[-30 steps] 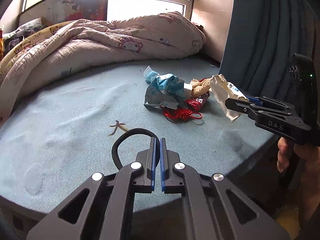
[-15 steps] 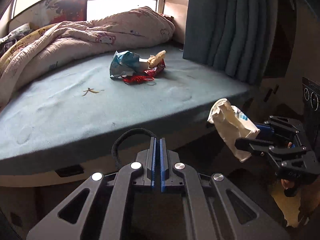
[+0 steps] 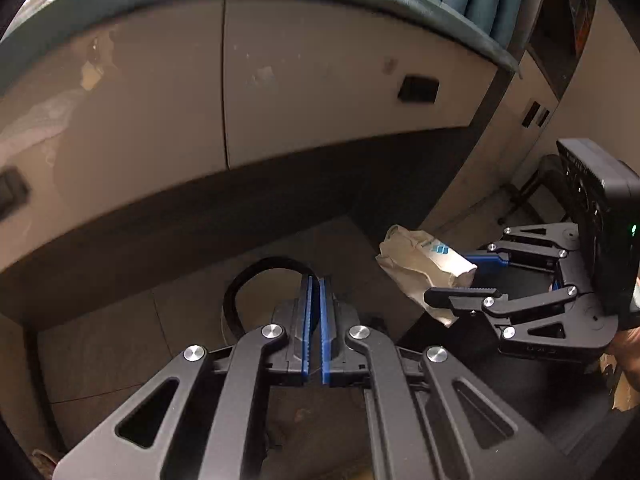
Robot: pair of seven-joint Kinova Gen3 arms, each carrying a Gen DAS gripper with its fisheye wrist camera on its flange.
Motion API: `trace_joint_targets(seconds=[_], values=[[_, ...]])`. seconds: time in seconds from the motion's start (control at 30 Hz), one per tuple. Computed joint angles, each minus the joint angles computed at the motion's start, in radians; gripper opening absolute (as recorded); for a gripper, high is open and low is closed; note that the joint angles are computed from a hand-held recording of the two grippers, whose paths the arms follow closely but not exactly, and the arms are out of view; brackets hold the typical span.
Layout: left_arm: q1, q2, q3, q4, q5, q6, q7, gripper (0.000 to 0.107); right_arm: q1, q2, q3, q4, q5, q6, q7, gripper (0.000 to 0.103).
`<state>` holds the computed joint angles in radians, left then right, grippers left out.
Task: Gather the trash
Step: 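Carry both items over the white bin and open both tools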
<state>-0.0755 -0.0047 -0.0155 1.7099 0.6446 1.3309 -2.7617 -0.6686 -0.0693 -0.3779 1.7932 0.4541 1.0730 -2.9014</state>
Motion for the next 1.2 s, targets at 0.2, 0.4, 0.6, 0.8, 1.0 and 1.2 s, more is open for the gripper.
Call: trace_joint_targets(seconds=[0.2, 0.4, 0.6, 0.8, 1.0, 1.2], values=[[0.008, 0.097, 0.027, 0.084, -0.01, -0.112, -0.045, 0.002, 0.036, 0.036, 0.049, 0.068, -0.044, -0.139, 0.033, 0.029], [0.025, 0.191, 0.073, 0.125, -0.053, -0.225, -0.052, 0.003, 0.08, 0.088, 0.111, 0.103, -0.129, -0.244, 0.14, 0.029], [0.054, 0.264, 0.108, 0.094, -0.129, -0.28, 0.034, 0.005, 0.109, 0.148, 0.156, 0.087, -0.192, -0.302, 0.235, 0.029], [0.037, 0.269, 0.123, 0.096, -0.106, -0.332, 0.059, 0.069, 0.136, 0.17, 0.181, 0.102, -0.259, -0.348, 0.325, 0.029], [0.02, 0.241, 0.117, 0.073, -0.119, -0.329, 0.102, 0.072, 0.151, 0.197, 0.196, 0.1, -0.307, -0.37, 0.395, 0.029], [-0.014, 0.173, 0.095, 0.089, -0.082, -0.335, 0.043, 0.084, 0.17, 0.262, 0.201, 0.062, -0.387, -0.35, 0.507, 0.03]])
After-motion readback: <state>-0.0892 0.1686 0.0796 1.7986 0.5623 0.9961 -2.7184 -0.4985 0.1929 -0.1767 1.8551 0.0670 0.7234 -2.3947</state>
